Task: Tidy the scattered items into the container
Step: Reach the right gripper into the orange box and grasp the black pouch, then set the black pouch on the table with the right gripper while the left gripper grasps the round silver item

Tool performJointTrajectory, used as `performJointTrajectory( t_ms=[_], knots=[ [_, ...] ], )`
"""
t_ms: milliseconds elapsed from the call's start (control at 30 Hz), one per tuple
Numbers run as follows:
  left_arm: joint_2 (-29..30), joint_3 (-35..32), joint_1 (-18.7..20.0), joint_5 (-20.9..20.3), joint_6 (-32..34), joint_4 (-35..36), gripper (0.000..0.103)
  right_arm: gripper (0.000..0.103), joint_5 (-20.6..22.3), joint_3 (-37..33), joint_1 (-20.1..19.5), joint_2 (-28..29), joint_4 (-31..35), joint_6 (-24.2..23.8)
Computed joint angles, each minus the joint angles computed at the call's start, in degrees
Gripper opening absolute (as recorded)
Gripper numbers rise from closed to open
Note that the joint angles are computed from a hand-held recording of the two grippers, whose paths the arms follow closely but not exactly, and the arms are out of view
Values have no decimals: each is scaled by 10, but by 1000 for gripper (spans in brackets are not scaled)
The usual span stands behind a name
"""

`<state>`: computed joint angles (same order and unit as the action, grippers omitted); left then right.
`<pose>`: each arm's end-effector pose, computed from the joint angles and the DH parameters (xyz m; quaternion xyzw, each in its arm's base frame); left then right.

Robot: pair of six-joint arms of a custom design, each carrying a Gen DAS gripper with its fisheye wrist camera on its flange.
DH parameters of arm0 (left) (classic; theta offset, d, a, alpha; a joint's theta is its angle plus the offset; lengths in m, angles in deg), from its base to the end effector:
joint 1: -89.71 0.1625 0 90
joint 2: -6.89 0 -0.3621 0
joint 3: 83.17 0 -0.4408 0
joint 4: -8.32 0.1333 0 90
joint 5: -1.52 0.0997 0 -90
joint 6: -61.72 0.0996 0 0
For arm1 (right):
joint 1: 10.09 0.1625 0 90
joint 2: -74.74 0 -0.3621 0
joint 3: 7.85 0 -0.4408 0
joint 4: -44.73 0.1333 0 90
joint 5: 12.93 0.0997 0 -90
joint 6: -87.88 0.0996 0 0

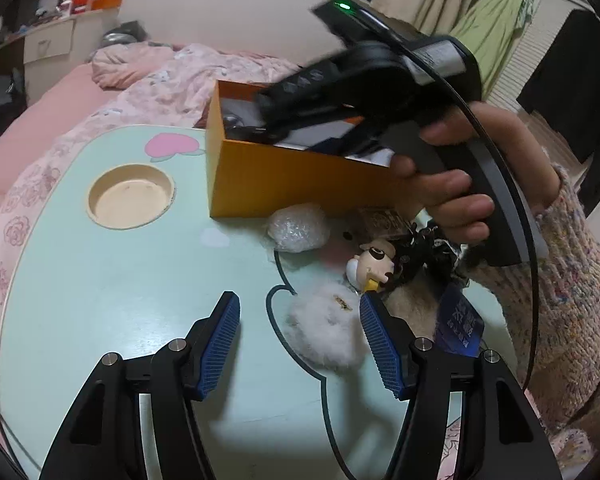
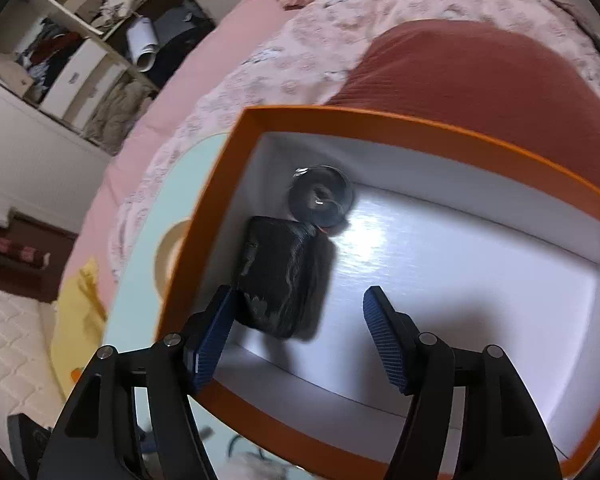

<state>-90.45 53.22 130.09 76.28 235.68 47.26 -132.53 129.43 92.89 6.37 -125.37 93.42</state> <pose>-0.0632 -0.2631 0.1292 0.3530 0.9205 -0.1533 0.0682 0.1733 -0.3774 0.0222 0.0376 -0.9618 0.1339 0.2357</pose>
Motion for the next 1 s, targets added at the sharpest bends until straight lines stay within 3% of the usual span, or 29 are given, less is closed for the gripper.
performJointTrajectory(
  t_ms=[133, 267, 367, 533, 600, 633, 733, 833, 1000],
  knots=[
    [0, -1, 6, 7, 3, -1, 62, 64, -54, 23, 1, -44, 4, 13],
    [-1, 1, 3, 6, 5, 0, 62, 64, -37, 36, 11, -71, -31, -37],
    [-10, 3, 2, 2, 6, -1, 62, 64, -54, 16, 28, -47, -29, -70],
    [-35, 9, 4, -5, 1, 3, 62, 64, -94, -42, 30, 32, 20, -82],
    [-38, 8, 9, -8, 2, 3, 62, 41, -100, -40, 27, 43, 25, -79],
    [-40, 7, 13, -8, 4, 4, 62, 41, -96, -27, 25, 37, 5, -85],
    [-36, 2, 22, -11, 8, 5, 62, 41, -45, 17, 8, -18, -35, -86],
    [-31, -4, 26, -12, 12, 4, 62, 41, -21, 77, 10, -103, -88, -101],
    [-17, -24, 33, -7, 33, 6, 62, 41, 8, 174, 34, -287, -74, -105]
  ],
)
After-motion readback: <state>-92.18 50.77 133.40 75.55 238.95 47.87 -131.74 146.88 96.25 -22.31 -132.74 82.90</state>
